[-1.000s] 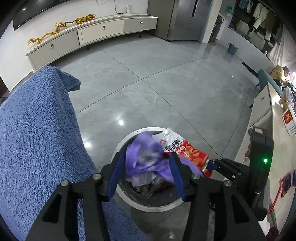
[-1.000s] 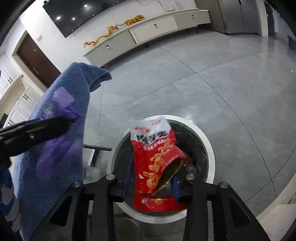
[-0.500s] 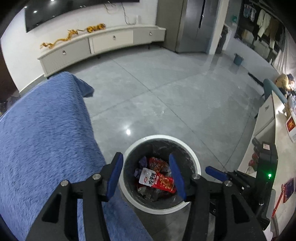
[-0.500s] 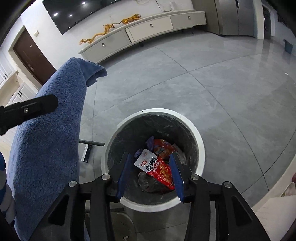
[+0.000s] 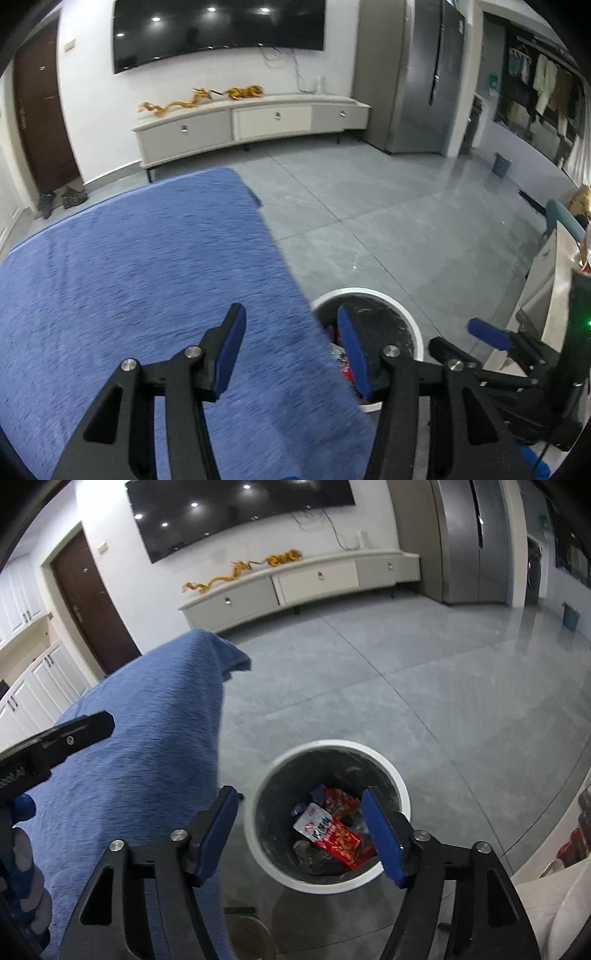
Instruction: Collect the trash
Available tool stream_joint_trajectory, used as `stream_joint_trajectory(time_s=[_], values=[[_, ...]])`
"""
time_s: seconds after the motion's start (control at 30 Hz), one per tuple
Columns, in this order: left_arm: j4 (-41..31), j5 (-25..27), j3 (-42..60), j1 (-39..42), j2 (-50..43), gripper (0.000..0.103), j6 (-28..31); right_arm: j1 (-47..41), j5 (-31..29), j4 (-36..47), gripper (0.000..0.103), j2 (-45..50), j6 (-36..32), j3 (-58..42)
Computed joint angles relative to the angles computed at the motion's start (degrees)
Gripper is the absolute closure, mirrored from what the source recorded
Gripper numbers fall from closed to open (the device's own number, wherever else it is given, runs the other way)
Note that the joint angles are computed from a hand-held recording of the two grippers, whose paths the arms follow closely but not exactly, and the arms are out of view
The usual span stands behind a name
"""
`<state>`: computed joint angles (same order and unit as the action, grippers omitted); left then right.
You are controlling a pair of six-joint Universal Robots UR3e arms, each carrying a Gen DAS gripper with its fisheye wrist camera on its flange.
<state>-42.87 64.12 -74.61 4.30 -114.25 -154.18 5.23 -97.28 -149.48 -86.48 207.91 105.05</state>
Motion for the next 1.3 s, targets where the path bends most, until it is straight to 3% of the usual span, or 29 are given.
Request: stream_joint_trajectory(time_s=[0.07, 0.53, 0.7, 0.9, 1.3], values=[[1.5, -0.4, -2.9, 1.8, 2.0, 0.038, 0.2, 2.2, -1.7, 1.1, 0.026, 0.4, 0.5, -2.2], [10.8, -4.2, -16.4, 14.3, 12.2, 0.036, 0.8, 12.4, -11.0, 8.2, 0.006, 5.2, 4.5, -14.2], [12.4, -6.6, -19.3, 18.3, 14.8, 0.017, 1.4, 14.8, -13.0, 9.9, 0.006, 6.5, 5.3, -17.3], [14.8, -11.8, -23.7, 23.5, 18.2, 0.003, 2.2, 17.8, -15.5, 12.3, 0.004, 7.9, 5.3, -21.1], [20.2, -13.6, -30.1, 30.4, 23.0, 0.003, 1.2, 24.1, -24.4, 15.5, 0.0, 11.7, 6.4, -28.8]])
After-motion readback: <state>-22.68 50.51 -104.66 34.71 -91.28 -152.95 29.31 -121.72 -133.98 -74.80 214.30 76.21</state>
